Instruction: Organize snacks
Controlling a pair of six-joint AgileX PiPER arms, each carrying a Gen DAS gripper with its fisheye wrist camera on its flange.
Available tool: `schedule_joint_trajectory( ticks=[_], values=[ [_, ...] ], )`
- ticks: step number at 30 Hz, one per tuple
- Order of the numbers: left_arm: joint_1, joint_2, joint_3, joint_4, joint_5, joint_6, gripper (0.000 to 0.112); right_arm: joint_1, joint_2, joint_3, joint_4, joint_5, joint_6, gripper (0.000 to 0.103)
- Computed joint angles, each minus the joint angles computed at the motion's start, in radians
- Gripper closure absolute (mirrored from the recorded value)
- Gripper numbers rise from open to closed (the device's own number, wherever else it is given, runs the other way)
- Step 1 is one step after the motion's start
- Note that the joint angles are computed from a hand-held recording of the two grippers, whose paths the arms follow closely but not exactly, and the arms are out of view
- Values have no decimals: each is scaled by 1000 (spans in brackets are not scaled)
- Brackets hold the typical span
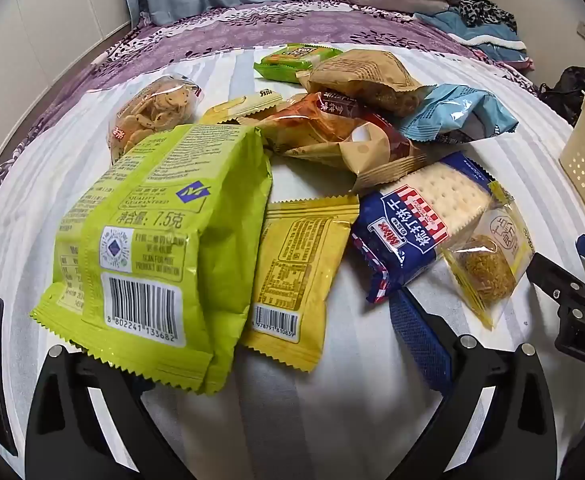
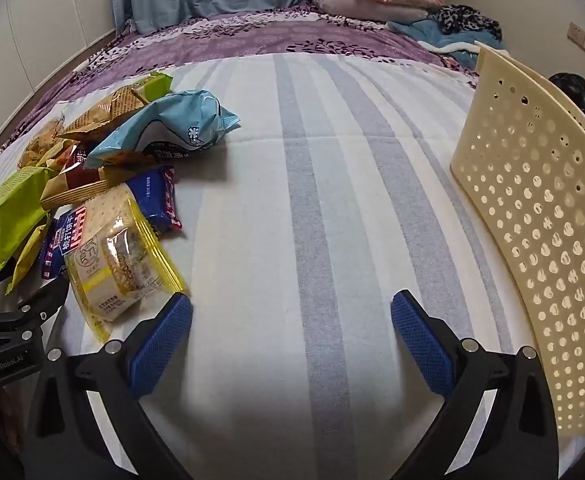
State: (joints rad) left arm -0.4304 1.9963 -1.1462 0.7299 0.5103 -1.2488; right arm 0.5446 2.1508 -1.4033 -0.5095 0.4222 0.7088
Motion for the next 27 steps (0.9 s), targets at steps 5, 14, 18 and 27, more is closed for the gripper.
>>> schedule_joint_trajectory(
  ticks=[5,14,18,27],
  values=[
    [0,5,-9,-9,10,13,12,-2,1,-4,18,5,-17,5],
    [-1,2,-2,7,7,-3,12,-2,1,-3,21,4,-19,5],
    [-2,3,-5,4,10,-1,12,-2,0,-3,24,5,-22,5],
    [-3,5,-6,8,10,-4,12,-2,0,-1,24,3,-20,5]
  ],
)
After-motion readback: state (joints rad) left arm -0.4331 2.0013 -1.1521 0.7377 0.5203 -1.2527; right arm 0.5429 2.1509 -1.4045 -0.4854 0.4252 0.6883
